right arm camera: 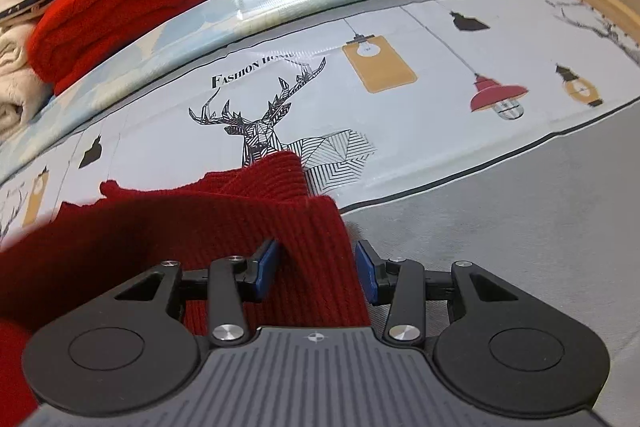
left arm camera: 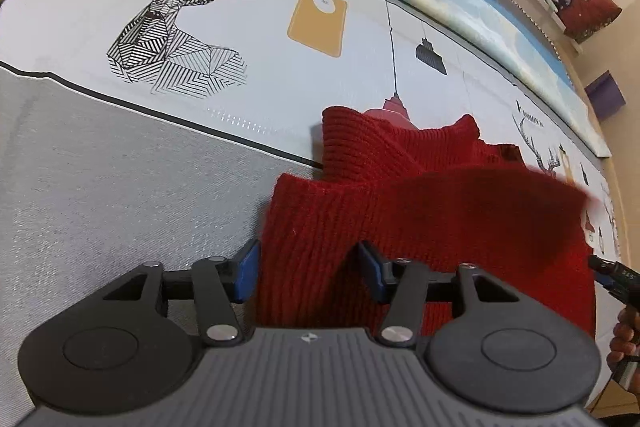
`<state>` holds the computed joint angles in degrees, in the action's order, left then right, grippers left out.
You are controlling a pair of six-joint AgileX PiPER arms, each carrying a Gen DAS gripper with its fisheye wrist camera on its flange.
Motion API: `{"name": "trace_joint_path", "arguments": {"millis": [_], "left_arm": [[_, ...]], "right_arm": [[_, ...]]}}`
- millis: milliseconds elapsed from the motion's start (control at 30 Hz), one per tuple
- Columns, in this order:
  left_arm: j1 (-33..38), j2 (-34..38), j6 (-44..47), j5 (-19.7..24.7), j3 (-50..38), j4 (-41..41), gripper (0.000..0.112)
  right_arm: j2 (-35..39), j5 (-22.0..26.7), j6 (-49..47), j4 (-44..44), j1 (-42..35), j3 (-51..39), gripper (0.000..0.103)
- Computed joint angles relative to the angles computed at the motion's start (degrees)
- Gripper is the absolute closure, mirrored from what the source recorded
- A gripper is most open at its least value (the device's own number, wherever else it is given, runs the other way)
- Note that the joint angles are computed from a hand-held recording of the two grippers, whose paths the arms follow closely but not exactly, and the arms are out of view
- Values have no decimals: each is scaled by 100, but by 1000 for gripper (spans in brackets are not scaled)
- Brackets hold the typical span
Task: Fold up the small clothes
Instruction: 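Grasp the folded edge with both tools and fold it further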
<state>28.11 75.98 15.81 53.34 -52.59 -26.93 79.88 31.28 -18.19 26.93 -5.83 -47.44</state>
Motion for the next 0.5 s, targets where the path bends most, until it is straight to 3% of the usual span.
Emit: {"name": "trace_joint_path", "arguments": {"millis": [33, 67, 100, 167, 267, 400, 500], "left_arm": [[5, 11, 40, -2, -6, -24, 73], [34, 32, 125, 27, -27, -86, 93], [37, 33, 160, 35, -41, -94, 99], [-25, -47, 204, -45, -61, 36, 100], [-36, -341, 300, -285, -67, 83, 101], [115, -771, 495, -876, 31, -332, 101], [-234, -872, 166, -1475, 108, 7, 101]], "right_arm": [[62, -15, 20, 22, 15, -15, 59], [108, -14, 1, 79, 12, -26, 65], [125, -14, 0, 100, 18, -36, 80], [77, -54, 15, 83, 23, -62, 89], [-186, -98, -195, 416, -128, -56, 92], [-791, -281, -1511, 2254, -701, 168, 92], [-905, -806, -2078, 2848, -600, 317, 92]]}}
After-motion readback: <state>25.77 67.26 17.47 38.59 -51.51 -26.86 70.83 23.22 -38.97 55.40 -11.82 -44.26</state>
